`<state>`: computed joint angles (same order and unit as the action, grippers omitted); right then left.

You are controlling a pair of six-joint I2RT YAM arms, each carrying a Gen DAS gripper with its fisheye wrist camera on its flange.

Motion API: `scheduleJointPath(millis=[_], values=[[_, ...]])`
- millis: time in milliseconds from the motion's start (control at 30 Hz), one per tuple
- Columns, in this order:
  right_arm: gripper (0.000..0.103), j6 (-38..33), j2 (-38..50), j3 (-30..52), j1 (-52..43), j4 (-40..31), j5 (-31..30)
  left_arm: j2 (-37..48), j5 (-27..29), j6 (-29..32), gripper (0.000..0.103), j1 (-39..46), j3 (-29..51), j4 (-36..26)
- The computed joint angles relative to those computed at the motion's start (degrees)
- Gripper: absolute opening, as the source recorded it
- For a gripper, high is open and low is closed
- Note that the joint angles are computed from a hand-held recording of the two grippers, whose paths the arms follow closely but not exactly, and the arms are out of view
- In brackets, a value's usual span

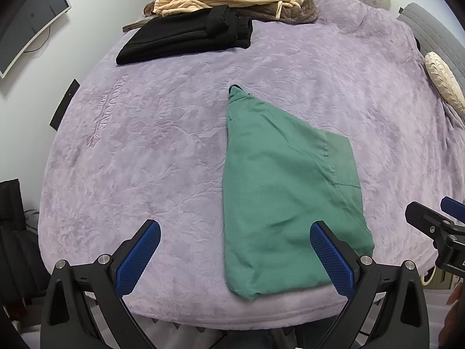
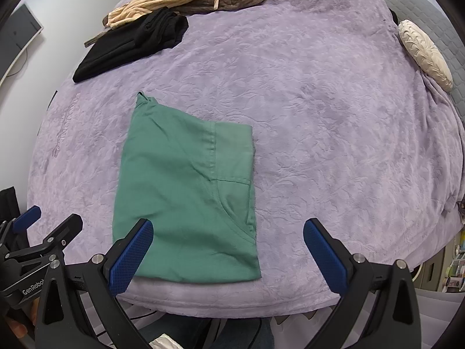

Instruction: Fold small clothes

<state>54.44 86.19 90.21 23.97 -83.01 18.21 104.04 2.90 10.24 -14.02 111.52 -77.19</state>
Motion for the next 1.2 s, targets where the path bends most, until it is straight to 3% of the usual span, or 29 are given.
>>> scheduleJointPath(millis=[1200], values=[[0.103, 0.78, 0.15, -0.10, 0.62, -0.01, 0.00, 0.01, -0.28, 0.31, 0.103, -0.22, 0.99, -0.76]])
